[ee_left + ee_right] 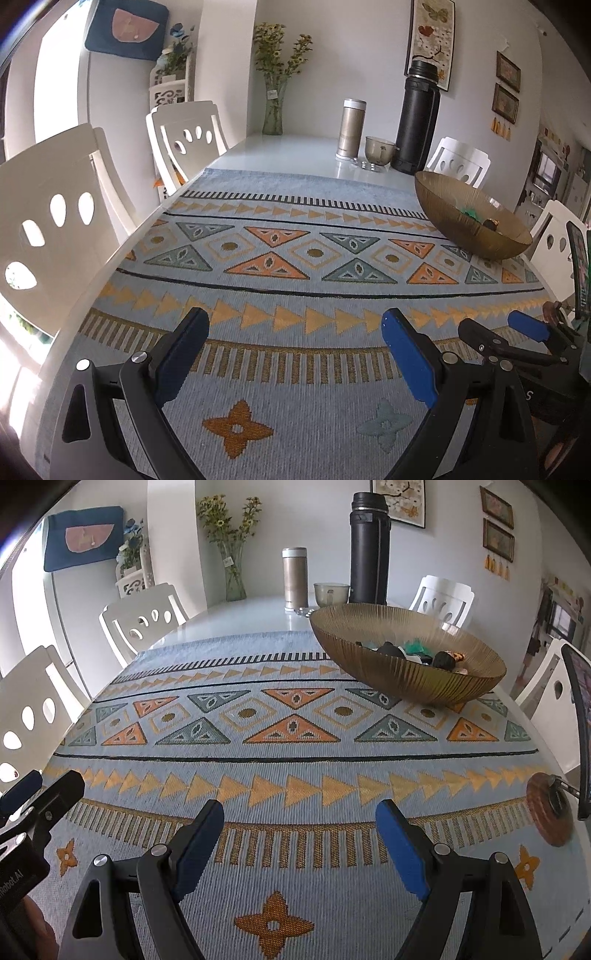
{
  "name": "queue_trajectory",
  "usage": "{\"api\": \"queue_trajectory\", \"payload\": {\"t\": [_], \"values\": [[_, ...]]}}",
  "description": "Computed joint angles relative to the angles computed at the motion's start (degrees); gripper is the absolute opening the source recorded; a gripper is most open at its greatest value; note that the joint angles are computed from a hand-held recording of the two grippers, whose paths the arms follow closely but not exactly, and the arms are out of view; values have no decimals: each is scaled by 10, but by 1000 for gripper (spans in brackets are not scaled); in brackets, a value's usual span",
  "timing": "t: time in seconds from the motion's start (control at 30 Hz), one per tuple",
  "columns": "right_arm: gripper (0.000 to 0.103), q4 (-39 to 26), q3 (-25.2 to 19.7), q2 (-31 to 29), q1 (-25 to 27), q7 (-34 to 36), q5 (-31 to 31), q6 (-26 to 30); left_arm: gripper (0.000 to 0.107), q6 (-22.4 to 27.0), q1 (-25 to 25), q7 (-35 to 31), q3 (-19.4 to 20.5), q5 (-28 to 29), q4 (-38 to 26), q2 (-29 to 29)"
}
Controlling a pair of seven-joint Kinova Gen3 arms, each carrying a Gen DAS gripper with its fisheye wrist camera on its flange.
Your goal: Organize rigid objects
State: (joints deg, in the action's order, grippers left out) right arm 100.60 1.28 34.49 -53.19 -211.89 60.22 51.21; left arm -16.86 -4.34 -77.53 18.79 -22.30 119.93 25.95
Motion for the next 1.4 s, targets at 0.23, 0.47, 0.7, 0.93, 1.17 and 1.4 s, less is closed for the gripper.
{"api": "queue_trajectory", "payload": {"t": [0.23,0.47,0.7,0.93,1.17,1.4], "values": [[83,-1,0,0,1,2,-3,-2,94,4,-9,6,9,-7,-2,2],[83,-1,0,0,2,5,-6,-4,94,15,-28,17,28,-18,-8,6],[83,0,1,1,2,5,-5,-6,94,16,-29,18,29,-18,-9,8],[83,-2,2,2,2,6,-7,-6,94,17,-33,18,32,-20,-10,8],[83,-2,2,1,2,7,-7,-6,94,18,-35,19,35,-22,-11,8],[83,-2,2,1,2,7,-7,-7,94,19,-42,22,42,-26,-10,10]]}}
